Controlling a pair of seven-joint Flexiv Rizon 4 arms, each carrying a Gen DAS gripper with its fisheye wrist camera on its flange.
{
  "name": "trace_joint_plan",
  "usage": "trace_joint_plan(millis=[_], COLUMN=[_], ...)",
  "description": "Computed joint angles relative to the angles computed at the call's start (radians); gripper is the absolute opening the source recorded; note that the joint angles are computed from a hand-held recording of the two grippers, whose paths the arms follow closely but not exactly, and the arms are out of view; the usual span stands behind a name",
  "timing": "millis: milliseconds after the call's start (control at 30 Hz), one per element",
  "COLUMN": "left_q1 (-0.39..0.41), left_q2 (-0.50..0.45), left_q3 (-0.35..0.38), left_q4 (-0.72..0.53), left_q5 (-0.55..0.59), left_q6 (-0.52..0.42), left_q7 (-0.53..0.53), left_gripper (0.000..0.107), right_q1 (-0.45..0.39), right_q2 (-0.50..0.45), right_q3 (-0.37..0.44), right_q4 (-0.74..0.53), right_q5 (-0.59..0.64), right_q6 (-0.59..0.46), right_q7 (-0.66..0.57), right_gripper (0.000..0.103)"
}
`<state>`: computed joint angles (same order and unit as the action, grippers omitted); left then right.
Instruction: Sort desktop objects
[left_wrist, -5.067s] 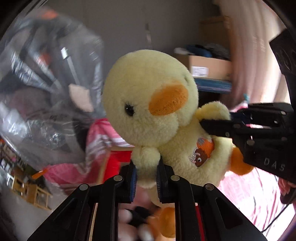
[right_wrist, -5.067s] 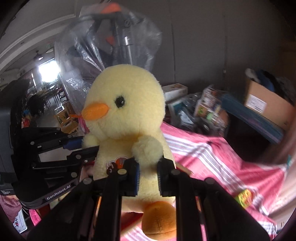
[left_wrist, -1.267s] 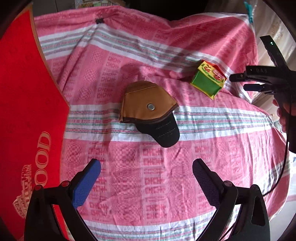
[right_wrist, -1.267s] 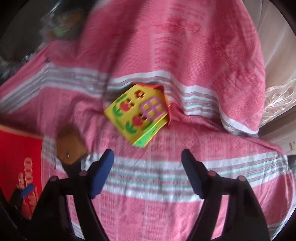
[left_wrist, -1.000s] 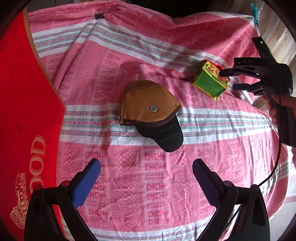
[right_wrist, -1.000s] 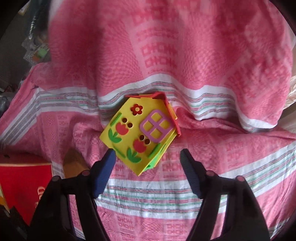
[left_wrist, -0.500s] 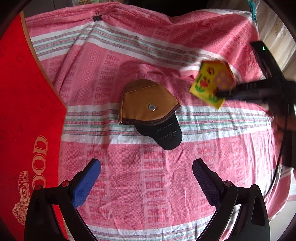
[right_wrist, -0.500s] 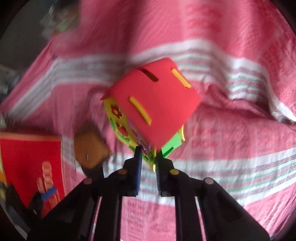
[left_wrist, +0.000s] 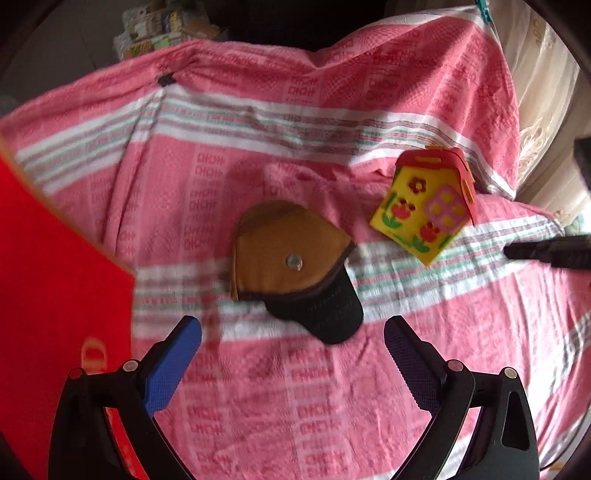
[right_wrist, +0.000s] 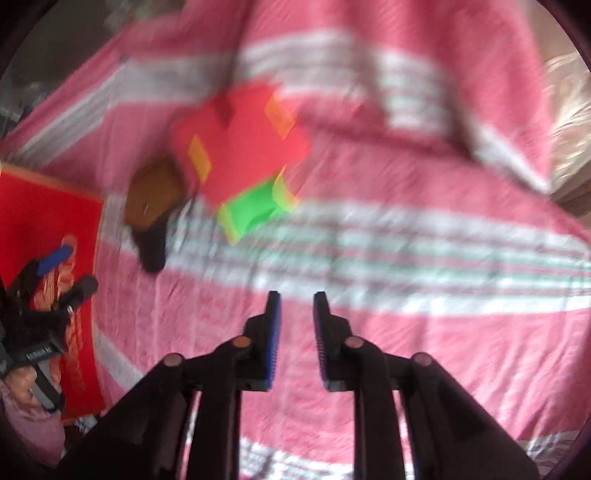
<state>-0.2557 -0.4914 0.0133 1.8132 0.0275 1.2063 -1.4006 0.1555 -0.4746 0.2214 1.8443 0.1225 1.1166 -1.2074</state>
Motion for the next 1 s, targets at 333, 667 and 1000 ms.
trace_joint_plan(millis=[333, 667, 1000], left_q1=[-0.085, -0.070, -0.005], left_q2=[-0.185, -0.221, -0.064], left_q3=[0.072, 0.024, -0.051], left_q4=[-0.276, -0.303, -0.067], left_q5=[0.140, 0.081, -0.008], left_q6=[-0.064, -0.045, 0.027], left_q7=[-0.044, 0.037, 0.147], left_gripper=[0.099, 0.099, 0.099], right_q1=[-0.005, -0.109, -0.088], right_q2=[-0.188, -0.266, -0.121], right_q3=[-0.050, 0.136, 0.131], right_q4=[-0.242, -0.389, -0.226], right_q5=[-0.100, 0.080, 0.231], right_q6=[-0.014, -0.147, -0.106], right_q7=[0.090, -0.182, -0.288], right_gripper=[0.054, 0.054, 0.053])
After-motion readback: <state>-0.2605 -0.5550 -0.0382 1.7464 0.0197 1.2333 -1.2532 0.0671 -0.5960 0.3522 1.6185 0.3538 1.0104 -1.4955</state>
